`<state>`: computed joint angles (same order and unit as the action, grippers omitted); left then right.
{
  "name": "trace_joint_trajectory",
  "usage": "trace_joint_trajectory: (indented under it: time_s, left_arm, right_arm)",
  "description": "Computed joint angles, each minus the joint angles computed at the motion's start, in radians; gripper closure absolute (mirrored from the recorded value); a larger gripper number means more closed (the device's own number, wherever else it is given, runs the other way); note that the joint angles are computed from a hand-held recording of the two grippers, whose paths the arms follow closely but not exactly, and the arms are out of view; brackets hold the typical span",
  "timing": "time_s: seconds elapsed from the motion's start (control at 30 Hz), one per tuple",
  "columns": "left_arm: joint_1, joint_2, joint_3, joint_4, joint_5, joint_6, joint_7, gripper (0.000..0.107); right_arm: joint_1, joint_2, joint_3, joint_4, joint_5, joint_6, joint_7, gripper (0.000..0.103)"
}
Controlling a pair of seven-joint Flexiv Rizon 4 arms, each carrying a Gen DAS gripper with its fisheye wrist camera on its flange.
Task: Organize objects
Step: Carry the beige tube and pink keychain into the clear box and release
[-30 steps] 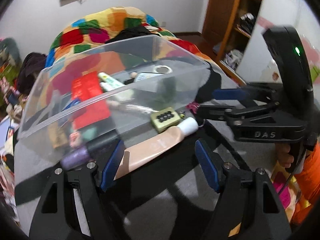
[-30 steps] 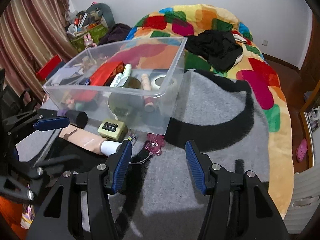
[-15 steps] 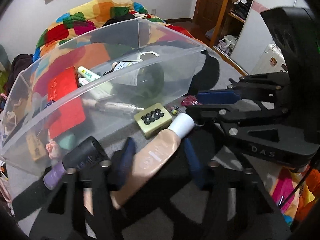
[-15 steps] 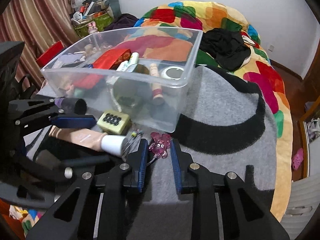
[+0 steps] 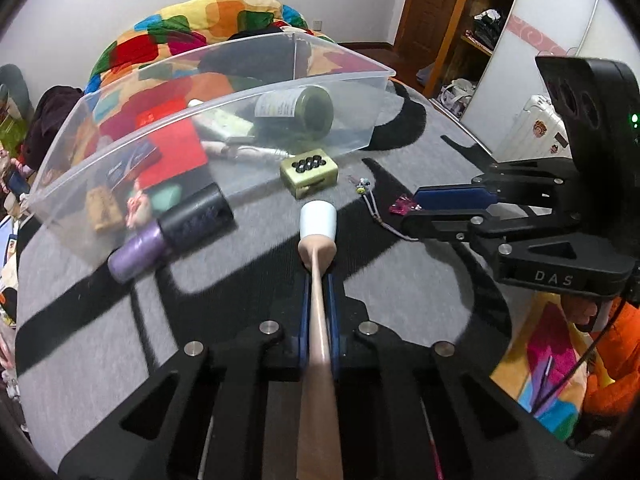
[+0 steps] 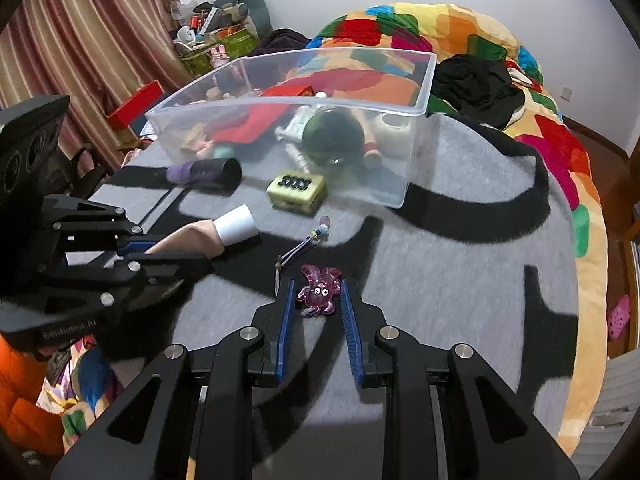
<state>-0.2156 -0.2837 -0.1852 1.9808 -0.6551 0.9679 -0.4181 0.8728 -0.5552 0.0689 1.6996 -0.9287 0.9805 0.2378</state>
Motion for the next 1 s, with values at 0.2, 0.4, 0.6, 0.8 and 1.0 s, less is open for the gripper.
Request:
trace_joint_trajectory:
  time_s: [0.2, 0.4, 0.6, 0.8, 1.0]
  left_arm:
    - [-0.013, -0.005, -0.011, -0.001, -0.006, 0.048, 0.023, 0.08]
    - [-0.019, -0.054, -0.036, -0.025, 0.004, 0.109, -0.003, 0.076]
    - [-0.002, -0.036, -0.061, 0.018, -0.065, 0.178, 0.032, 0.087]
    - [0.014, 0.012, -0.073, 0.051, -0.214, 0.183, 0.11, 0.087]
    - [-0.002, 0.039, -0.051, 0.033, -0.355, 0.194, 0.185, 0.087]
  right_arm:
    - [0.011, 0.023, -0.006, 0.023, -0.035, -0.012, 0.06, 0.082]
    - [0.006, 0.039, -0.007, 0.03, -0.092, -0.025, 0.114, 0.082]
    - [-0.001, 0.056, -0.017, 0.026, -0.188, -0.025, 0.191, 0.082]
    - [-0.015, 0.065, -0.02, -0.008, -0.284, -0.042, 0.233, 0.082]
    - [-0.023, 0.068, -0.023, -0.064, -0.353, -0.077, 0.226, 0.082]
